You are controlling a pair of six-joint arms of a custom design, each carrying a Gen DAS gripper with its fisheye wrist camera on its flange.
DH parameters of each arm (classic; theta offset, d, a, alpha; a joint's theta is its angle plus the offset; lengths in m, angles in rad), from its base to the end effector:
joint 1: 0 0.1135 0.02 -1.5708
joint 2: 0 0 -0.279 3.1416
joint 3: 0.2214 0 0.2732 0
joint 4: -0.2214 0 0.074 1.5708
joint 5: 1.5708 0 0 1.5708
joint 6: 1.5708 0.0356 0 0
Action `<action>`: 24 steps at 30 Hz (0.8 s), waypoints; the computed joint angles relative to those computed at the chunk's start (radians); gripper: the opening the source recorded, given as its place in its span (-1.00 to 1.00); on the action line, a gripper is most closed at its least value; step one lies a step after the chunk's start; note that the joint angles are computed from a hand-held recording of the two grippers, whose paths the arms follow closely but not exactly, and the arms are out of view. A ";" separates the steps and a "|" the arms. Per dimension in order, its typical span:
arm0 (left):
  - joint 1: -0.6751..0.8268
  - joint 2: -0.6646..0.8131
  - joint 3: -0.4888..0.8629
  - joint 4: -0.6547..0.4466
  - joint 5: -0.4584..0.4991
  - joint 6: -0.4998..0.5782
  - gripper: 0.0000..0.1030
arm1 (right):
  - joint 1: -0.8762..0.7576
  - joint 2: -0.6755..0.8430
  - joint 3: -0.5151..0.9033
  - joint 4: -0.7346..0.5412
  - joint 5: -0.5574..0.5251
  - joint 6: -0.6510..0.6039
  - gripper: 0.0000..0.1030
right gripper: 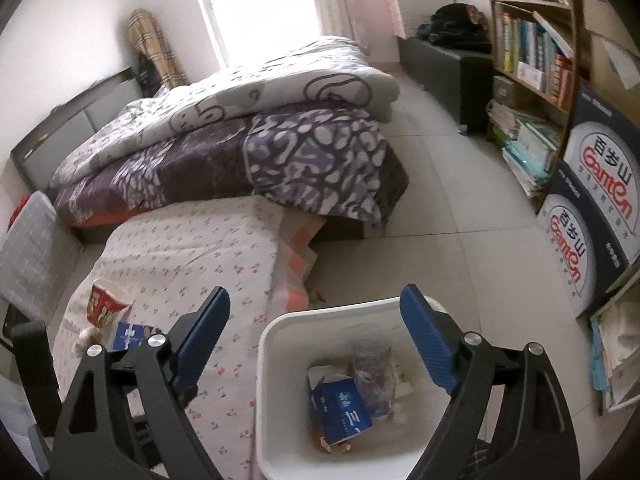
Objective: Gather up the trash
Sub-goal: 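Carry the bottle and peel over the white bin and release both, then grasp the second orange peel with the left gripper and lift it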
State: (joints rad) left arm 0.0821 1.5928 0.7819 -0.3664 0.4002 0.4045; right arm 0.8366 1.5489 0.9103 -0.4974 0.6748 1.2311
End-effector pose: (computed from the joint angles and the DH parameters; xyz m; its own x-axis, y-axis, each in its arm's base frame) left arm 0.2943 0.0103 0.1419 -0.8173 0.2964 -0.4941 0.4297 0.8849 -0.1799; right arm 0.2219 0.2127 0.1894 -0.5828 0.4531 -0.6746 0.4385 0.8742 0.2084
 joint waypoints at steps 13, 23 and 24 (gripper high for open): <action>0.223 0.235 0.239 -0.011 -0.138 0.034 0.68 | 0.040 0.286 0.271 -0.008 -0.087 -0.140 0.66; 0.347 0.536 0.559 -0.042 -0.243 -0.054 0.53 | 0.039 0.467 0.454 -0.038 -0.158 -0.233 0.66; 0.348 0.547 0.566 -0.036 -0.243 -0.050 0.49 | 0.038 0.482 0.468 -0.034 -0.166 -0.245 0.66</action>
State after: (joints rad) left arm 0.4300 2.1398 1.3483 -0.4024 0.1575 0.3544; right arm 0.8744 2.0310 1.3780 -0.5318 0.5085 0.9858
